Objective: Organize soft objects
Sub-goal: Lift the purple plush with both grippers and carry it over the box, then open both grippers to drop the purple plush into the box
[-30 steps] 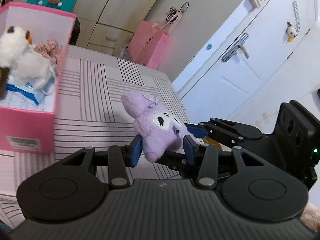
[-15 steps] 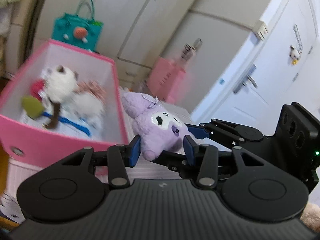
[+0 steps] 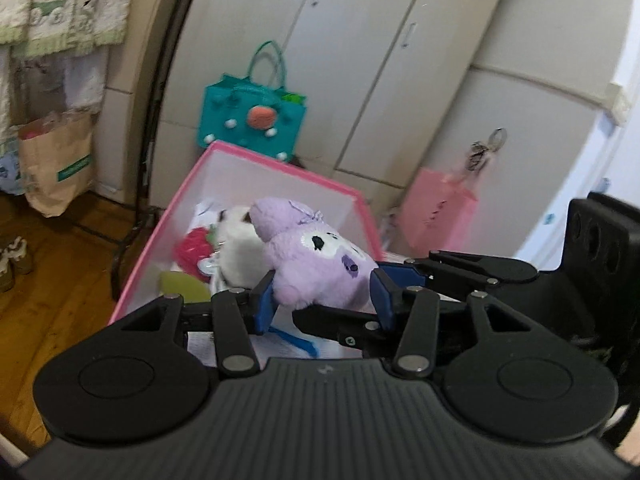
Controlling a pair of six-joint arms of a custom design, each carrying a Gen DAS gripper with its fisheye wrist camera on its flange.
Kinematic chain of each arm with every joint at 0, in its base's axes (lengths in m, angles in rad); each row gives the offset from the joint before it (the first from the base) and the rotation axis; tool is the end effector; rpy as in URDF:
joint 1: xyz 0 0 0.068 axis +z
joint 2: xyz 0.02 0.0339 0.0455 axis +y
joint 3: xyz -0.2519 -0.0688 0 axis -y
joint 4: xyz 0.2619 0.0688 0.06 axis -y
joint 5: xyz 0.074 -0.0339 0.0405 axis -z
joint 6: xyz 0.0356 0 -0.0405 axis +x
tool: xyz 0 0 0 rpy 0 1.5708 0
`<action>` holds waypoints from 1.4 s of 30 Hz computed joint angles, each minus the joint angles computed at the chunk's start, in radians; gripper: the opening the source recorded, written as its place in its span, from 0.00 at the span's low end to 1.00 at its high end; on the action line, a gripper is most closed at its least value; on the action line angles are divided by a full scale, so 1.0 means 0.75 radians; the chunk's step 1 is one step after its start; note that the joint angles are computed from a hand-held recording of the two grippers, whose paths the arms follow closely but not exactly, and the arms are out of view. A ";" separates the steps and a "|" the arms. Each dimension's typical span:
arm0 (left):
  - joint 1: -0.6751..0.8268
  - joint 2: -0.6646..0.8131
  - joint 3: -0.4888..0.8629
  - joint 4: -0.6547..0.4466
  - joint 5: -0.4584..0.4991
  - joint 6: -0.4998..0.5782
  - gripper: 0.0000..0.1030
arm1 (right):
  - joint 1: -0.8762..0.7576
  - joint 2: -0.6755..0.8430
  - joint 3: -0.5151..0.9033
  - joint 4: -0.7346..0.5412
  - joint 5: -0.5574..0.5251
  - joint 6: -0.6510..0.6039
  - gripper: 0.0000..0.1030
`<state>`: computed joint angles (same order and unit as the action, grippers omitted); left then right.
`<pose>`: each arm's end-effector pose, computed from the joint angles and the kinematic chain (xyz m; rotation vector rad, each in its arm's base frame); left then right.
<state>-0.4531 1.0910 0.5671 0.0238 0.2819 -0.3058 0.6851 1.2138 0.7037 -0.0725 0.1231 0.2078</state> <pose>0.2253 -0.1207 0.2060 0.3355 2.1112 -0.7487 0.2205 0.1745 0.2138 -0.4435 2.1279 0.3845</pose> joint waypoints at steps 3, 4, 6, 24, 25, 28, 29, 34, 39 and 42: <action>0.016 0.115 0.044 0.025 -0.001 0.006 0.45 | -0.059 0.088 0.055 -0.032 -0.089 -0.002 0.61; 0.029 0.139 0.048 0.034 0.021 0.000 0.45 | -0.057 0.109 0.069 -0.042 -0.079 -0.014 0.60; 0.054 0.187 0.060 0.044 0.065 -0.001 0.45 | -0.048 0.134 0.088 -0.066 -0.045 -0.046 0.60; -0.040 0.031 -0.065 0.065 -0.089 -0.047 0.49 | 0.065 -0.141 -0.060 -0.218 0.217 0.020 0.60; -0.044 0.001 -0.073 0.052 -0.097 -0.046 0.50 | 0.079 -0.192 -0.082 -0.232 0.234 0.037 0.60; -0.068 -0.090 -0.090 0.003 -0.129 -0.041 0.52 | 0.105 -0.316 -0.118 -0.296 0.277 0.088 0.61; -0.081 -0.125 -0.097 -0.015 -0.142 -0.038 0.52 | 0.114 -0.347 -0.122 -0.317 0.291 0.102 0.61; -0.156 -0.293 -0.115 -0.112 -0.230 -0.025 0.56 | 0.186 -0.523 -0.140 -0.466 0.375 0.179 0.63; -0.252 -0.442 -0.116 -0.228 -0.340 0.004 0.58 | 0.310 -0.697 -0.127 -0.667 0.508 0.303 0.67; -0.311 -0.491 -0.095 -0.303 -0.380 0.026 0.59 | 0.409 -0.780 -0.099 -0.819 0.614 0.414 0.68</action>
<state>-0.6863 0.7225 0.4959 -0.2033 -0.0034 -0.2862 0.9917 0.6287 0.6297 -0.6865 0.5834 0.5183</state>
